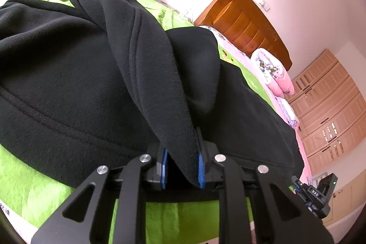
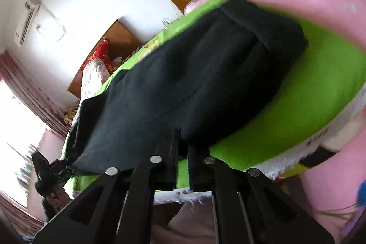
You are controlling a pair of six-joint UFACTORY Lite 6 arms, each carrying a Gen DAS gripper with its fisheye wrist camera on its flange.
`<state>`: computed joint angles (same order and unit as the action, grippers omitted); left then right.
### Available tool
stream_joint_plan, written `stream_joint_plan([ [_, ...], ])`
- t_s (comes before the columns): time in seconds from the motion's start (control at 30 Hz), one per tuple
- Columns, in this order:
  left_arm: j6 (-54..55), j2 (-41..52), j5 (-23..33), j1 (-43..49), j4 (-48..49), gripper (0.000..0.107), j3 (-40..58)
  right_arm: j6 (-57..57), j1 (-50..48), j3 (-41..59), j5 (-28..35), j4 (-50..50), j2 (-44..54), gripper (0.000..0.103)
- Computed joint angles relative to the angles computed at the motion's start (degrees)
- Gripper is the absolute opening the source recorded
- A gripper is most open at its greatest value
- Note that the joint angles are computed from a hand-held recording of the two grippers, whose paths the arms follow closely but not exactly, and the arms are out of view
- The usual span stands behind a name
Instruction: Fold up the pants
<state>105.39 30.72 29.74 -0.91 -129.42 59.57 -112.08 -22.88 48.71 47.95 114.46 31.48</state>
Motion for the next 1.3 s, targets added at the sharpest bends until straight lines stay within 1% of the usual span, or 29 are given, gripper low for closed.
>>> stream_joint_plan([
  [0.03, -0.98, -0.05, 0.42, 0.25, 1.35, 0.024, 0.15, 1.13, -0.8, 0.0, 0.58, -2.11, -0.19, 0.004],
  [0.07, -2.2, -0.13, 0.85, 0.57, 3.16, 0.031, 0.32, 3.82, -1.45, 0.66, 0.54, -5.44, -0.66, 0.014],
  [0.1, -4.08, -0.65, 1.5, 1.06, 5.61, 0.041, 0.26, 6.25, -1.98, 0.83, 0.29, -8.43, -1.72, 0.018],
  [0.13, -4.52, -1.56, 1.86, 1.24, 6.23, 0.049, -0.32, 8.18, -2.57, -0.15, -0.44, -11.1, -4.41, 0.037],
  [0.17, -4.47, -2.84, 1.65, 1.36, 6.23, 0.067, -1.12, 8.17, -2.78, -2.27, -2.72, -11.37, -8.42, 0.056],
  [0.2, -2.67, -5.37, -0.15, 1.13, 3.94, 0.084, -2.77, 5.78, -2.93, -5.14, -4.36, -9.84, -12.42, 0.062],
  [0.23, 0.57, -7.16, -1.56, 0.82, 0.29, 0.089, -4.23, 2.09, -2.42, -7.96, -6.5, -7.43, -17.3, 0.063],
  [0.27, 3.42, -8.69, -2.25, 0.87, -2.36, 0.09, -5.55, -3.23, -1.01, -10.61, -9.12, -3.81, -23.14, 0.063],
  [0.33, 3.94, -10.47, -2.59, 1.84, -2.17, 0.09, -7.02, -9.36, 1.98, -12.54, -11.69, 2.08, -29.11, 0.063],
  [0.37, 2.07, -11.11, -2.63, 2.74, -0.46, 0.09, -7.45, -11.27, 3.74, -11.4, -11.44, 3.95, -29.46, 0.068],
  [0.43, 0.43, -11.81, -2.23, 4.24, 1.17, 0.09, -8.11, -11.55, 7.78, -6.64, -14.25, 5.31, -25.94, 0.081],
  [0.53, -1.08, -13.99, -2.7, 7.55, 2.39, 0.09, -8.86, -6.51, 13.66, 5.59, -23.7, 1.99, -13.34, 0.081],
  [0.57, -2.73, -15.32, -3.18, 8.82, 4.2, 0.09, -9.14, -6.32, 15.44, 8.96, -27.31, 2.5, -8.58, 0.081],
  [0.6, -3.82, -16.09, -3.46, 9.67, 5.69, 0.09, -9.14, -8.52, 15.88, 9.98, -28.71, 5.31, -5.55, 0.083],
  [0.63, -5.79, -17.23, -4.95, 10.73, 8.46, 0.091, -8.93, -13.13, 15.96, 10.16, -27.71, 8.06, -4.92, 0.085],
  [0.67, -6.94, -18.34, -7.34, 11.57, 10.29, 0.092, -8.89, -19.11, 16.68, 8.42, -28.13, 12.6, -5.77, 0.088],
  [0.73, -5.02, -18.91, -11.26, 13.5, 10.17, 0.092, -8.42, -24.49, 17.38, 6.64, -29.4, 17.3, -7.34, 0.088],
  [0.8, -1.64, -19.35, -14.32, 18.02, 7.99, 0.092, -8.1, -20.41, 16.83, 6.65, -29.32, 13.48, -8.0, 0.088],
  [0.83, -3.33, -19.34, -13.98, 21.58, 9.85, 0.092, -7.83, -17.59, 15.61, 6.29, -28.54, 10.13, -8.64, 0.088],
  [0.87, -7.41, -17.95, -11.93, 27.54, 13.44, 0.092, -6.17, -16.4, 14.68, 6.37, -27.88, 9.02, -9.28, 0.088],
  [0.9, -13.32, -16.3, -9.95, 32.27, 19.09, 0.091, -4.2, -16.1, 16.15, 8.22, -28.83, 10.3, -8.59, 0.088],
  [0.93, -19.32, -12.61, -7.18, 38.25, 24.82, 0.091, 0.01, -16.91, 17.04, 9.44, -29.53, 12.16, -7.92, 0.088],
  [1.0, -29.76, -1.35, 2.82, 46.42, 34.49, 0.091, 11.65, -14.32, 17.17, 12.57, -30.65, 10.93, -5.4, 0.088],
  [1.03, -34.6, 3.75, 7.01, 48.51, 39.47, 0.091, 17.65, -12.18, 17.99, 14.43, -31.71, 10.2, -3.96, 0.088],
  [1.07, -38.49, 8.86, 9.88, 49.99, 42.68, 0.09, 23.65, -12.11, 18.25, 14.49, -31.84, 10.97, -3.59, 0.088],
  [1.13, -46.55, 18.08, 12.47, 51.09, 51.83, 0.09, 35.64, -16.38, 18.96, 13.35, -31.87, 16.67, -4.17, 0.088],
  [1.2, -54.88, 26.29, 14.83, 51.51, 60.62, 0.09, 47.63, -15.96, 19.65, 13.34, -32.36, 16.92, -4.38, 0.088],
  [1.23, -57.15, 30.11, 17.69, 52.04, 63.14, 0.09, 52.99, -16.37, 19.9, 13.29, -32.58, 17.52, -4.47, 0.088],
  [1.3, -56.86, 33.84, 21.8, 52.96, 63.91, 0.09, 57.71, -16.0, 19.84, 13.61, -32.55, 17.03, -4.15, 0.088],
])
